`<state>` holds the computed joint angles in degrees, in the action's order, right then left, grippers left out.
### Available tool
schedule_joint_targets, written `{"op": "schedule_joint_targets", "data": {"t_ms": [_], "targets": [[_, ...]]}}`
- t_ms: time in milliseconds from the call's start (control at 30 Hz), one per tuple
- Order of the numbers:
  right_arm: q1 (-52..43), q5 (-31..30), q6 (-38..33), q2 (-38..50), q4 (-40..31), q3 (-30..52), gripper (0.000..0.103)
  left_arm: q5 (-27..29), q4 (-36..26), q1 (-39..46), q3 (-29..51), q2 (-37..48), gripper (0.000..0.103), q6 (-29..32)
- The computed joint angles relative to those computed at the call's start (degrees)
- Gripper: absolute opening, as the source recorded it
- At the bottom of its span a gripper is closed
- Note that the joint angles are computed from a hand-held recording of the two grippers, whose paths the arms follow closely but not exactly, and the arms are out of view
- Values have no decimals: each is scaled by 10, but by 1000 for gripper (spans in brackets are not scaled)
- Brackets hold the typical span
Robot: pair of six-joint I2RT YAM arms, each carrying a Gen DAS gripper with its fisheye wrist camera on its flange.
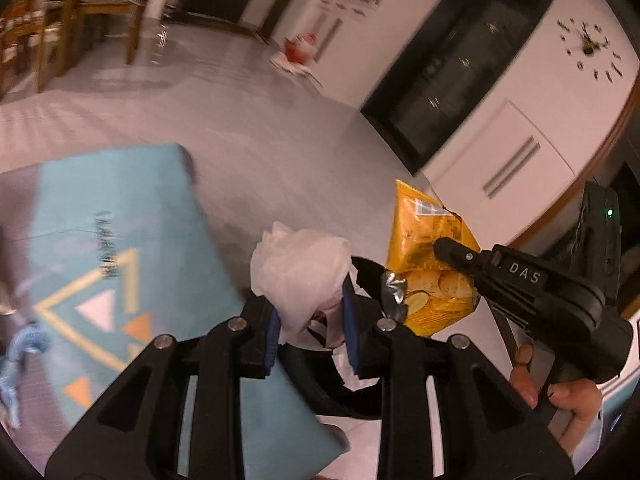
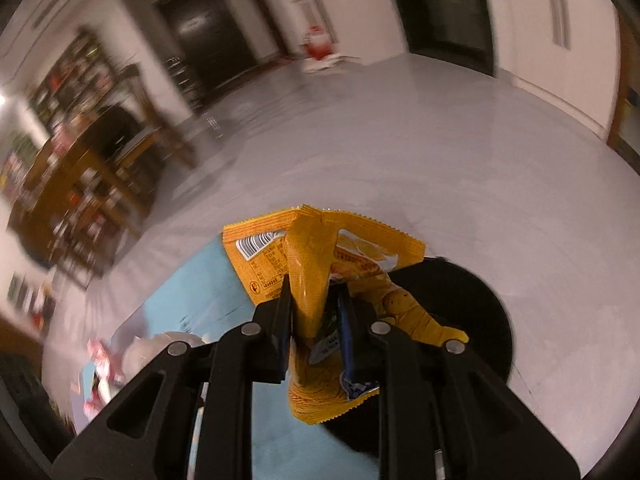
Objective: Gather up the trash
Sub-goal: 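Carry the white bag and yellow chip bag over the black trash bin, then open both tools to drop the bags into the black bin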
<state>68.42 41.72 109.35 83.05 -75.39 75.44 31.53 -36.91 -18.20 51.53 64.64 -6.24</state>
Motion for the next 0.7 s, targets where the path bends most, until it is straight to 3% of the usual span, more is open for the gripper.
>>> {"op": "schedule_joint_targets", "data": {"t_ms": [200,367,433,500,533,600,700], "targets": [[-22,-68,45,-71,41,-115,22,-57,65,-125,-10,68,28,-48],[-61,-121,44,-104,85,-176,25,-58,92,-169,-3,130,33,-52],[-69,-128,40,-98,88,-171,26,-72,100,-188,-5,135,56,-52],[-68,-128,45,-100,88,-172,32,-89,99,-200,-10,128,67,-50],[-73,-128,39,-100,92,-172,37,-92,96,-201,-11,122,71,-49],[-61,-115,46,-93,81,-160,55,-86,90,-198,-15,108,78,-53],[-50,-98,51,-80,61,-134,59,-79,76,-184,-18,82,82,-49]]}}
